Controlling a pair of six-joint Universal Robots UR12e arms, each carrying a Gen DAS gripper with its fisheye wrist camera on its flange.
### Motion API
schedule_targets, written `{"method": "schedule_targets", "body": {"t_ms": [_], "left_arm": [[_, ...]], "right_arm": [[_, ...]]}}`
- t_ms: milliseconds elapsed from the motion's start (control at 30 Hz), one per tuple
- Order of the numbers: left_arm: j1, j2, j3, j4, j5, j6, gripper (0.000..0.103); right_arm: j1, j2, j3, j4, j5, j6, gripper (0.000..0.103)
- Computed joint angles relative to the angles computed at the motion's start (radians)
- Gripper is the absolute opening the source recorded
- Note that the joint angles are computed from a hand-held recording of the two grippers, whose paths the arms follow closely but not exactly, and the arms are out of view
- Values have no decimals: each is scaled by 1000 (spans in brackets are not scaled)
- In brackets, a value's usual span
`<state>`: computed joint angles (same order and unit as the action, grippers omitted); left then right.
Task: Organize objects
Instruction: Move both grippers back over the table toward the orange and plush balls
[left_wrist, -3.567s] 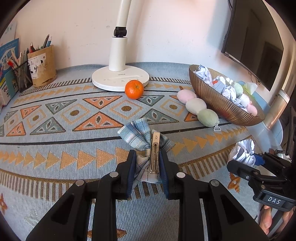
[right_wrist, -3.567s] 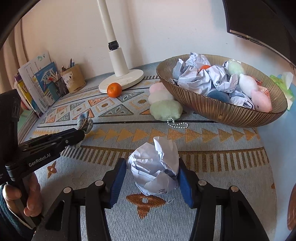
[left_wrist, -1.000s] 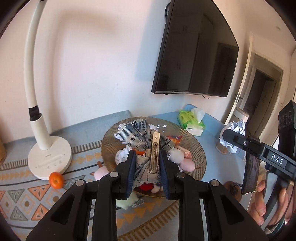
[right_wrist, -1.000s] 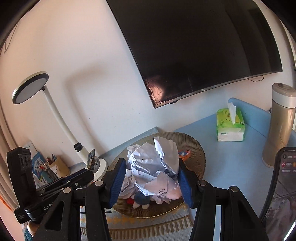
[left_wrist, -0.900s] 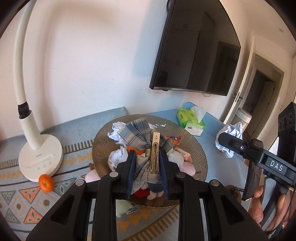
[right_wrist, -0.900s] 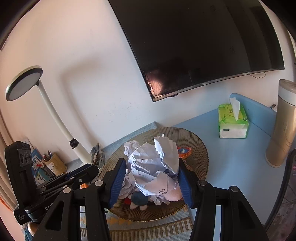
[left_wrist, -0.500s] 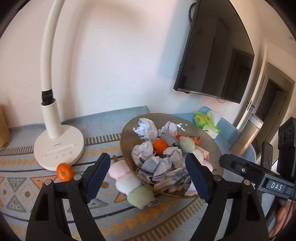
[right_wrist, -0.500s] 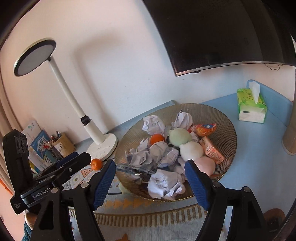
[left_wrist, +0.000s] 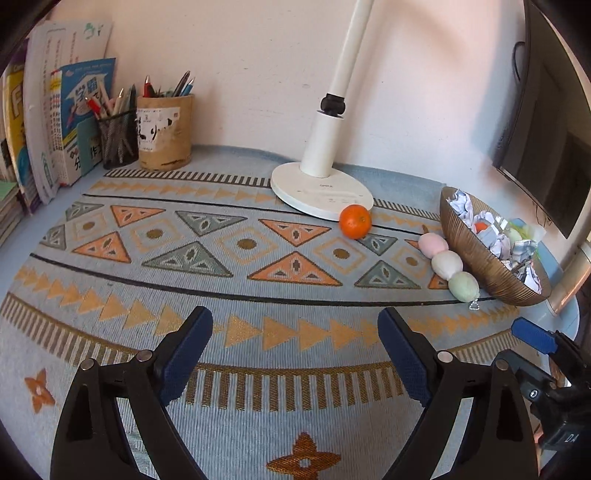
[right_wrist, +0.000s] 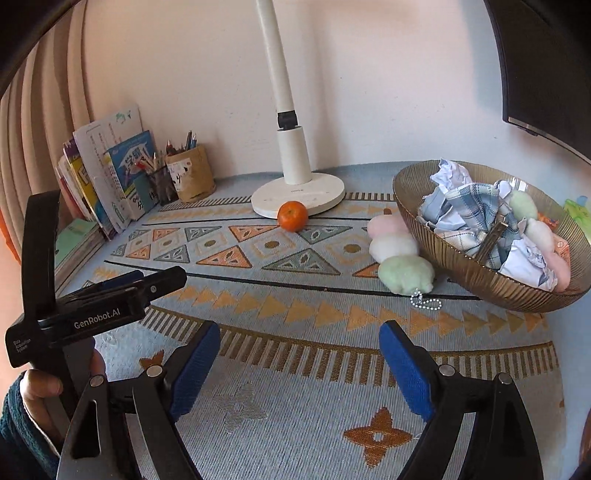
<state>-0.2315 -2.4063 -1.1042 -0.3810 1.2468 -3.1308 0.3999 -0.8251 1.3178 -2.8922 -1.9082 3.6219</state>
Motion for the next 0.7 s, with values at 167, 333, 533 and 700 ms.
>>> {"method": "schedule_targets", "body": {"t_ms": [167,333,533,700], "left_arm": [[0,-6,6,-1,-5,-7,91],[-17,2,-10,18,50,64,91],[-17,-1,1,-13,55,76,91],[-15,-4,7,-24,52,56,91]], "right_arm": [[-4,9,-6,35,-8,44,87],[-4,9,-9,52,2,43,91],[-3,10,-12,53,5,32,91],[-3,8,-7,46,0,37,91]]}}
